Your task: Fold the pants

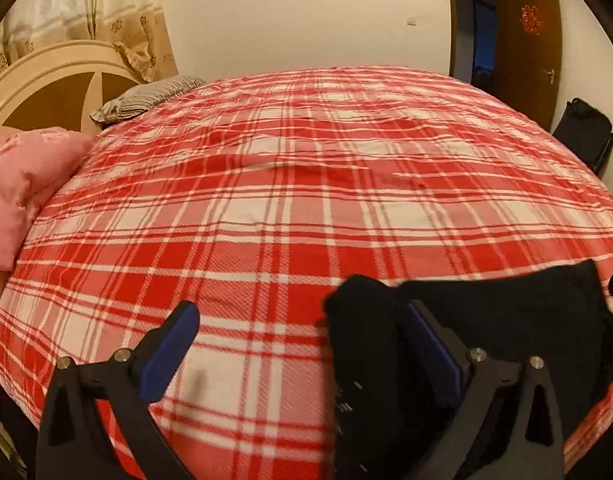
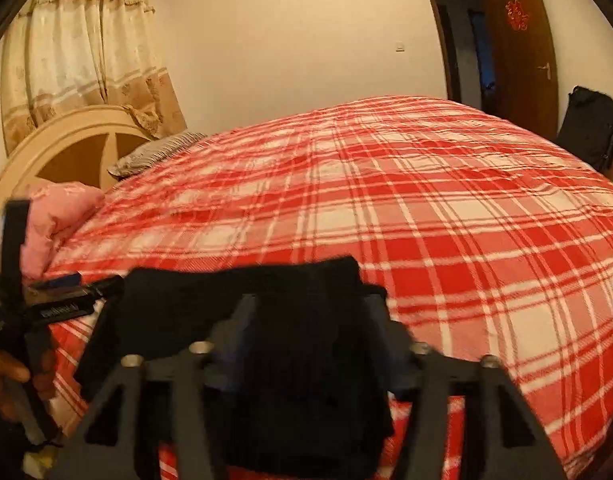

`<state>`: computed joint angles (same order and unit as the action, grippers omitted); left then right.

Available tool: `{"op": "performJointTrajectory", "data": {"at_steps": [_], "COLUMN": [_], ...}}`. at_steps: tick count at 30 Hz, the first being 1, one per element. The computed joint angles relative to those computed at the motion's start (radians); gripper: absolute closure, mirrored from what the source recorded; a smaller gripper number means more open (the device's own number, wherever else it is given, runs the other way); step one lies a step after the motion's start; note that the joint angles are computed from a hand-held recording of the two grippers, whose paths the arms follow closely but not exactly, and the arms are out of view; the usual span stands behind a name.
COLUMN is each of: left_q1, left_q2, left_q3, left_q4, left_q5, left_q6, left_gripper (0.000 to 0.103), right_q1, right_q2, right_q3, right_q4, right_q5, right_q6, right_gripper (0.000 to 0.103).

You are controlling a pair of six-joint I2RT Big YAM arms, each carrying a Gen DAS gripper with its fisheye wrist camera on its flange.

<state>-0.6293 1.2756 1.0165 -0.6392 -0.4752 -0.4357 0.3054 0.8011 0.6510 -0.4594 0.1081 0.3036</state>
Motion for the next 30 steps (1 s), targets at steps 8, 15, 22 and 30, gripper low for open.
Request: {"op": "performJointTrajectory", "data": {"at_steps": [8,15,22,30], "left_q1": [-0.054,-0.096,-0.119,-0.086], "left_q2": [-0.01,0.045,0.018,-0.054], "left_q3": [-0.006,-0.003,-0.016,-0.08], "left_q4": [-0.007,-0.054,-0.062,0.037], "left_q5": [0.015,0.007,-0.013,0.129], "left_q6": [-0.003,-0.008,-0.006,-0.034], "left_gripper": [0.0,0.0,0.0,0.0], "right_q1": [-0.053,-0.063,-0.154,-0.256], "right_q2": [-0.025,-0.099,-0.183,-0.075], "right_q3": [-0.053,-0.079,-0.094,-0.096], "right_q4": [-0.083,-0.133,-0.074,0.025], "right_q5": [-0.086,-0.109,-0.212,-0.359], "right_q6": [0.066,0.09,0.122,0.172], "right_gripper": [0.044,0.044,0.043,0.04]}}
